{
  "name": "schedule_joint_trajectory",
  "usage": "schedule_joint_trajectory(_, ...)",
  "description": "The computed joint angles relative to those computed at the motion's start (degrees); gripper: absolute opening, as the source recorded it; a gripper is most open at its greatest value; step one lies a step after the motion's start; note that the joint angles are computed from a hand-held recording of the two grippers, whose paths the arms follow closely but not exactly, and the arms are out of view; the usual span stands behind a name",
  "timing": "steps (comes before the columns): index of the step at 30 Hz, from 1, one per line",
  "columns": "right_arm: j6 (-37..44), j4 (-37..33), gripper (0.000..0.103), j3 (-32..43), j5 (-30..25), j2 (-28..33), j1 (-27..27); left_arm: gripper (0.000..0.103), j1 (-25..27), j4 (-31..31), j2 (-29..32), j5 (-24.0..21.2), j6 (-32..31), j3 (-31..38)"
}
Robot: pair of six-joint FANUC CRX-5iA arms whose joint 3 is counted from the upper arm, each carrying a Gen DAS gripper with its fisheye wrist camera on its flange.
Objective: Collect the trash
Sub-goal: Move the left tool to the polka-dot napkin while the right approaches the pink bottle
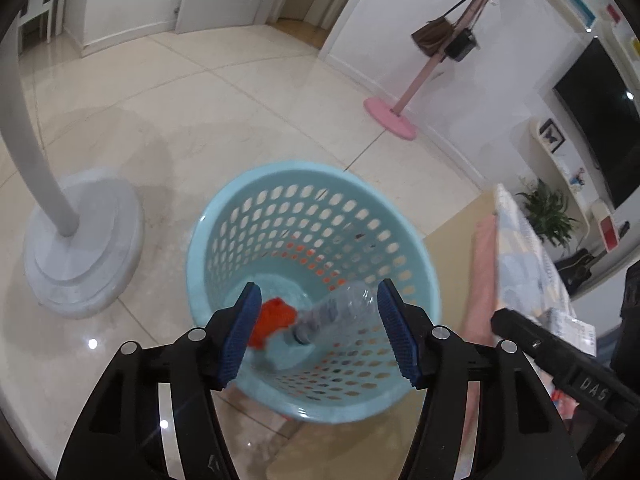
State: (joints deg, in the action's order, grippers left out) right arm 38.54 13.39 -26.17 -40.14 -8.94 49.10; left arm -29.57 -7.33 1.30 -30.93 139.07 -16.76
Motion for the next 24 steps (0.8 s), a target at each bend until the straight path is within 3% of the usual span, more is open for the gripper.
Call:
schedule_joint_trajectory(5,-5.41,7.04,0.046,-6.16,0.17,-9.65,1.67,0.06,-3.8,-2.92,-2.19,0.89,1.92,2.15)
schedule_joint_trajectory(10,-12.06,18.69,0.046,-12.59,-3.67,-21.85,3.04,0.069,-9.57,-6.52,-0.18,0.16,1.66,8.87)
schedule_joint_trajectory(15,-15.44,28.04,0.046,-17.76,-11.28,-34.08,2.84,0.073,-14.69,-6.28,6.74,-0.86,-4.29,17.34)
schedule_joint_trajectory(18,-15.21,31.28,0.046,-20.55,-15.79,-40.85,2.4,0.074,-16.93,-7.69,12.18,-4.22,-5.76,23.32)
schedule_joint_trajectory(24,-10.89,28.85,0.046,-23.1,-21.97,-49.55,-1.69,0.073,-18.89,-6.55,22.06,-10.58,-11.33,32.59)
